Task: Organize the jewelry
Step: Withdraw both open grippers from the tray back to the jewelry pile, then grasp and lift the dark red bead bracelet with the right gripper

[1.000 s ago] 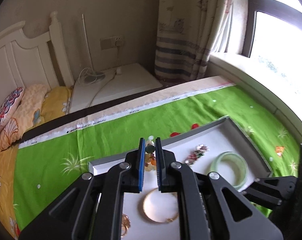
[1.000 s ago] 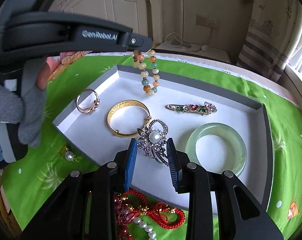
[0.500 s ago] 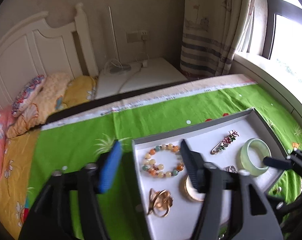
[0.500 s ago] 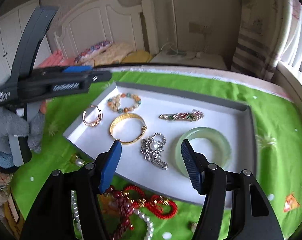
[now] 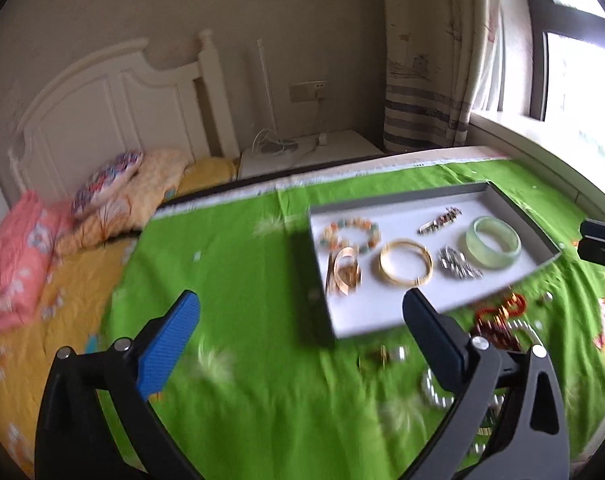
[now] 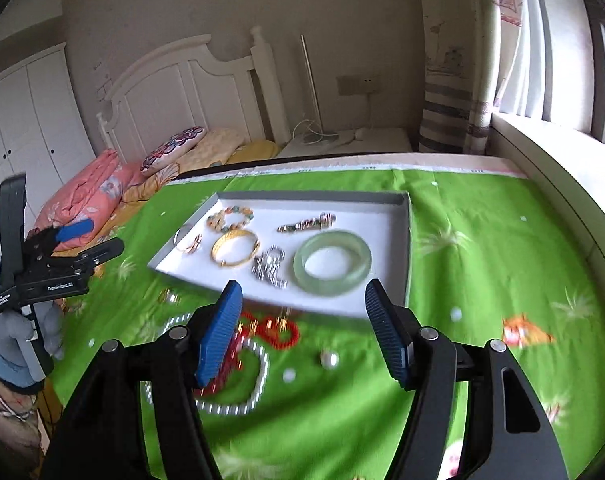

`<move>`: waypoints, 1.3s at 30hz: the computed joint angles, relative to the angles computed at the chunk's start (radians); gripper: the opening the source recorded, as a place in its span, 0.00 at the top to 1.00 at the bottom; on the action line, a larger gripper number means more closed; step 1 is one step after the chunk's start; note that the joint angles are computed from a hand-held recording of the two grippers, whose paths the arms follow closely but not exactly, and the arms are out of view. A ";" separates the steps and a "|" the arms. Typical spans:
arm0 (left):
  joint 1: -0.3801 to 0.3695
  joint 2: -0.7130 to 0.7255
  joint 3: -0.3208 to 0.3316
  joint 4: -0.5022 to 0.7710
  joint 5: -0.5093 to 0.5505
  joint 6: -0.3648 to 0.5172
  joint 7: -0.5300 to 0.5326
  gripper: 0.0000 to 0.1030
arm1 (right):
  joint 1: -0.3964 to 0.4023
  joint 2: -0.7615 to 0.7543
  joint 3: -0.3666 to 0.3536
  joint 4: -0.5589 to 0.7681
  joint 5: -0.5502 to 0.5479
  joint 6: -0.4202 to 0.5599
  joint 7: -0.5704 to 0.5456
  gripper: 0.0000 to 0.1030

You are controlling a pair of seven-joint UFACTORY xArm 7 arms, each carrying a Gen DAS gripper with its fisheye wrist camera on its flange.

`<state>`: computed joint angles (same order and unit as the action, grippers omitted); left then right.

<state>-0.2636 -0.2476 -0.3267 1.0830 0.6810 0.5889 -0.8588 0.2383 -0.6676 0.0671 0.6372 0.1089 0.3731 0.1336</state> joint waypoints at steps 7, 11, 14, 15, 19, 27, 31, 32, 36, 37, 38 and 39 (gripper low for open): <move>-0.003 -0.202 0.030 -0.252 -0.204 -0.087 -0.031 0.02 | 0.002 -0.103 0.028 -0.082 -0.015 0.054 0.027 0.39; 0.017 -0.228 0.013 -0.305 -0.268 -0.112 0.003 0.02 | 0.005 -0.082 0.044 -0.086 -0.025 0.077 0.042 0.39; 0.018 -0.211 0.008 -0.321 -0.309 -0.119 0.032 0.02 | 0.015 -0.047 0.060 -0.068 -0.037 0.086 0.046 0.39; 0.018 -0.205 0.009 -0.319 -0.320 -0.121 0.042 0.02 | 0.016 -0.032 0.072 -0.059 -0.046 0.090 0.049 0.39; 0.017 -0.210 0.017 -0.337 -0.354 -0.164 0.071 0.02 | 0.016 0.039 0.116 -0.013 -0.087 0.108 0.064 0.39; -0.010 -0.195 0.040 -0.343 -0.439 -0.203 0.153 0.02 | 0.029 0.176 0.153 0.082 -0.154 0.167 0.096 0.59; -0.019 -0.196 0.050 -0.355 -0.478 -0.230 0.182 0.02 | 0.032 0.209 0.158 0.108 -0.180 0.182 0.117 0.64; -0.018 -0.197 0.050 -0.357 -0.484 -0.235 0.186 0.02 | 0.033 0.220 0.159 0.117 -0.186 0.187 0.120 0.65; -0.014 -0.198 0.042 -0.360 -0.494 -0.247 0.201 0.02 | 0.031 0.249 0.164 0.140 -0.214 0.194 0.144 0.66; -0.014 -0.199 0.040 -0.362 -0.495 -0.250 0.203 0.02 | 0.031 0.255 0.163 0.146 -0.217 0.194 0.150 0.66; -0.013 -0.201 0.039 -0.364 -0.496 -0.254 0.205 0.02 | 0.030 0.258 0.160 0.147 -0.219 0.192 0.155 0.66; -0.011 -0.203 0.037 -0.365 -0.497 -0.255 0.206 0.02 | 0.027 0.261 0.160 0.149 -0.225 0.190 0.163 0.67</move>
